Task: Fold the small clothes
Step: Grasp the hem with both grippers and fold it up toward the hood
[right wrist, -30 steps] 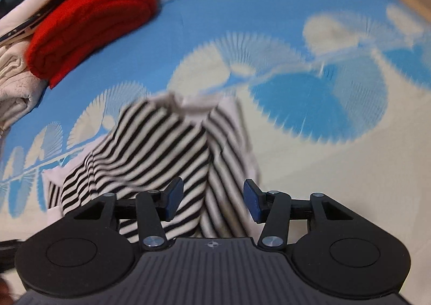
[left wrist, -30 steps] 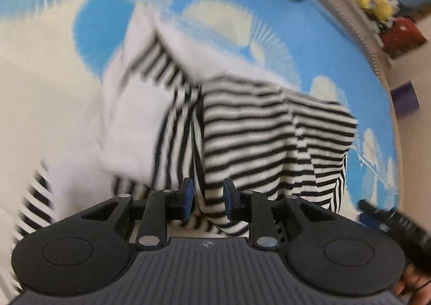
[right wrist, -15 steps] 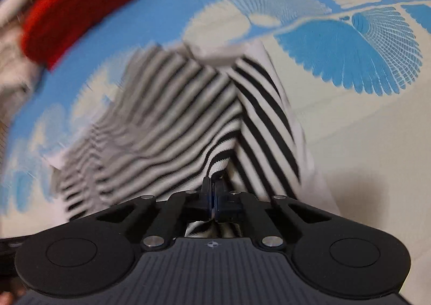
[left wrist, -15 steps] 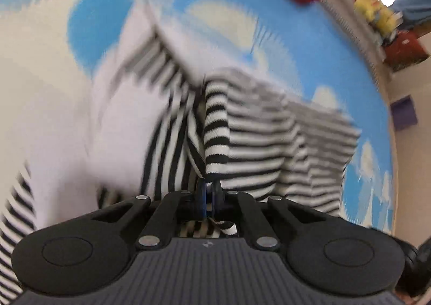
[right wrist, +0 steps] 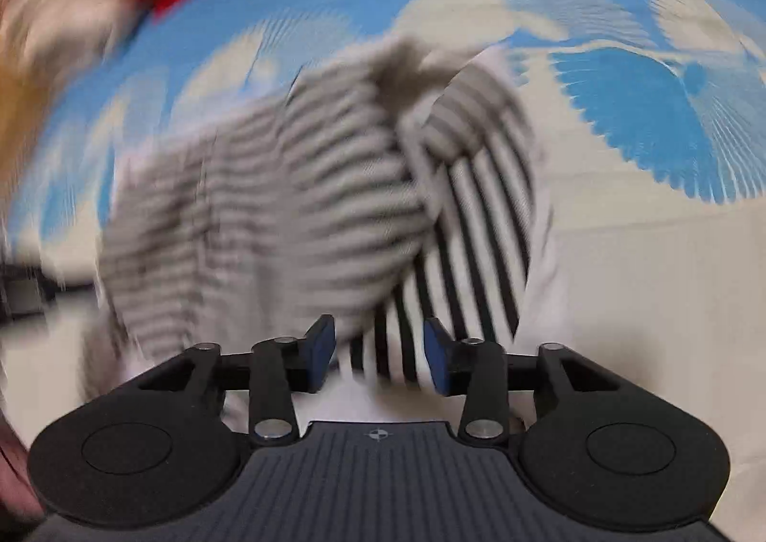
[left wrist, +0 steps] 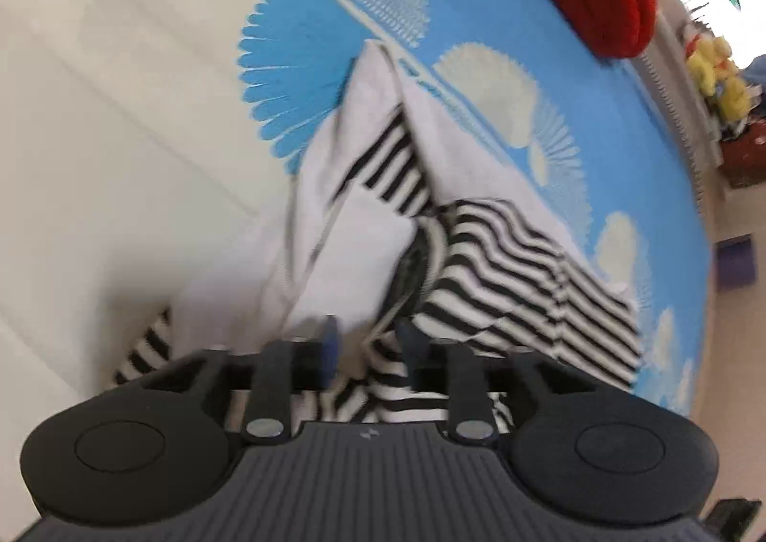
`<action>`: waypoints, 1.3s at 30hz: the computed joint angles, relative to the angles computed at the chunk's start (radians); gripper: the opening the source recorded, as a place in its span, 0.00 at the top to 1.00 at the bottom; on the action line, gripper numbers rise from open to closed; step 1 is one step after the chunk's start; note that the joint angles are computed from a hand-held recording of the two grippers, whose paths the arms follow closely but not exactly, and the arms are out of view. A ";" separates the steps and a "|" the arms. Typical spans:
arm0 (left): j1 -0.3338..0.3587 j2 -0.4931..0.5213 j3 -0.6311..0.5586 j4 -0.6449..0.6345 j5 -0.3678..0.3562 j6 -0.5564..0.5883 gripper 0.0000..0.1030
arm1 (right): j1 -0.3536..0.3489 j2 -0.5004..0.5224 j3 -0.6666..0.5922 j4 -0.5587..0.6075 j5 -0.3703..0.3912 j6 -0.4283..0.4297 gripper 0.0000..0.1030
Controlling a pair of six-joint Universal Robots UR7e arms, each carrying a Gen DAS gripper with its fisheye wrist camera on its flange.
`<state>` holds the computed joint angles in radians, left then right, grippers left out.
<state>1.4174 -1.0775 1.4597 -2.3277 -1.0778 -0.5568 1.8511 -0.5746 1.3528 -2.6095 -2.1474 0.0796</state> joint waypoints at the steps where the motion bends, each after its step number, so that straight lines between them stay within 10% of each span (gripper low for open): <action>1: 0.000 0.002 -0.001 -0.008 -0.012 0.008 0.57 | 0.004 0.011 -0.003 -0.036 -0.019 -0.010 0.58; 9: 0.002 0.052 -0.020 -0.015 -0.009 -0.043 0.65 | -0.022 0.086 -0.052 -0.164 -0.006 0.095 0.61; 12: -0.003 0.061 -0.021 -0.060 0.000 -0.006 0.99 | -0.025 0.100 -0.075 -0.177 0.036 0.096 0.98; 19: -0.074 -0.009 0.072 -0.381 0.034 0.269 0.99 | -0.054 -0.026 0.106 -0.563 0.500 0.150 0.98; 22: -0.066 -0.023 0.068 -0.339 0.023 0.243 0.99 | -0.039 -0.039 0.069 -0.354 0.321 0.245 0.98; 26: -0.028 0.025 -0.045 0.036 0.027 0.071 0.96 | -0.048 -0.008 0.002 0.036 0.001 0.412 0.97; 28: -0.011 0.039 -0.069 0.108 0.019 0.016 0.94 | -0.044 -0.002 -0.021 0.069 -0.004 0.470 0.92; 32: -0.031 0.034 -0.043 -0.008 0.054 0.108 0.75 | -0.004 0.021 -0.014 -0.138 -0.046 0.264 0.62; 35: -0.035 0.036 -0.030 -0.059 0.046 0.152 0.73 | 0.001 0.034 -0.017 -0.198 -0.018 0.202 0.61; 37: -0.027 0.049 -0.040 -0.033 0.041 0.136 0.73 | -0.016 0.026 -0.010 -0.176 0.055 0.235 0.61; 39: -0.020 0.060 -0.054 0.028 0.053 0.124 0.99 | -0.037 0.016 -0.022 -0.070 0.089 0.292 0.63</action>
<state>1.3977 -1.0178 1.4059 -2.2996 -1.0245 -0.4333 1.8146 -0.5586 1.3305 -2.6796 -2.0581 0.3715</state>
